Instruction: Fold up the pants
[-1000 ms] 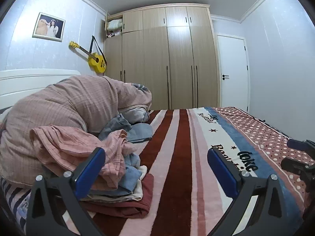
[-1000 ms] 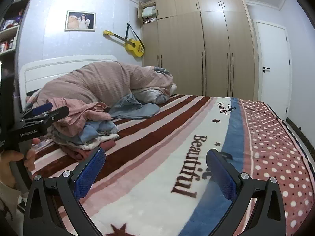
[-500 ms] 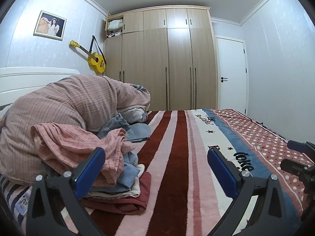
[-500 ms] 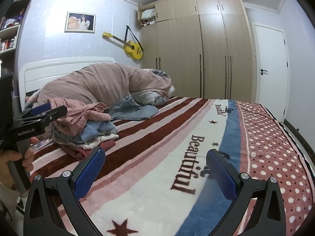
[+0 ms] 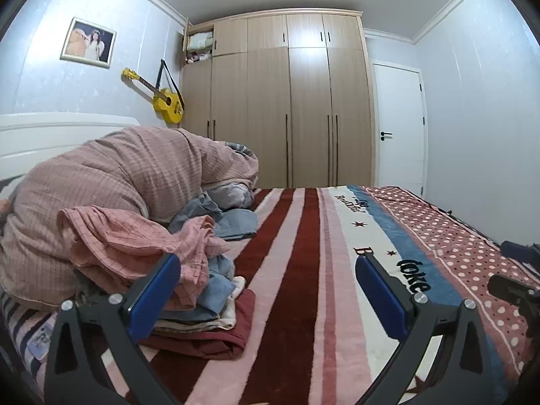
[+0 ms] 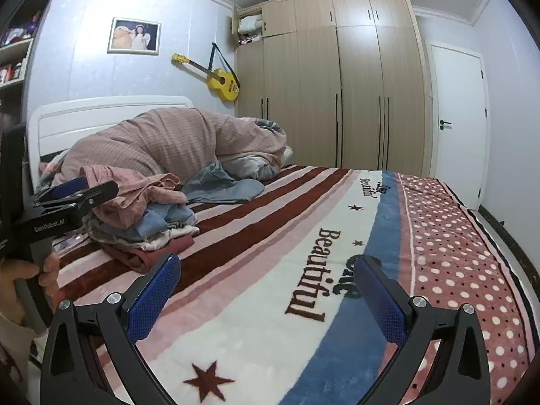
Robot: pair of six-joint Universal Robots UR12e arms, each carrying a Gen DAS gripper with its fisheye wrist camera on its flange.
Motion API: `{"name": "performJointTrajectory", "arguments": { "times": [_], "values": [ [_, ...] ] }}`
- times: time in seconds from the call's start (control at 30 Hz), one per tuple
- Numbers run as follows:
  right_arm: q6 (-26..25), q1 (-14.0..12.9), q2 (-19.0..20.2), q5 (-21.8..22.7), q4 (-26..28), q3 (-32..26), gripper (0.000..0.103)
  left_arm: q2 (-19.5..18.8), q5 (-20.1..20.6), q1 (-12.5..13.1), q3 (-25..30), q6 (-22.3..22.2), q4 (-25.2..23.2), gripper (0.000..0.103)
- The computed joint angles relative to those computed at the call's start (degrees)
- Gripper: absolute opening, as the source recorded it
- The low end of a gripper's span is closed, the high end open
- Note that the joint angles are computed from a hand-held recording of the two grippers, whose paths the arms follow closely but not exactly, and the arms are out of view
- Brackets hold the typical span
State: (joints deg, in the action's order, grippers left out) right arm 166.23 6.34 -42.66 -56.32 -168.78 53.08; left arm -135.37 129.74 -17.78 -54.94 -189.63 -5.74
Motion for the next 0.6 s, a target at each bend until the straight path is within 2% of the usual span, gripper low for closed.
{"name": "performJointTrajectory", "arguments": {
  "times": [0.33,0.6],
  "values": [
    [-0.79,-0.21,-2.19,0.28,-1.72,3.35,0.102,0.83,0.87,-0.58,-1.30,0.85,1.50,0.102],
    [-0.19,-0.30,-2.75,0.26,-2.47,4.12,0.102,1.54,-0.03,-0.45,-2.20,-0.27,1.45,0.102]
  ]
}}
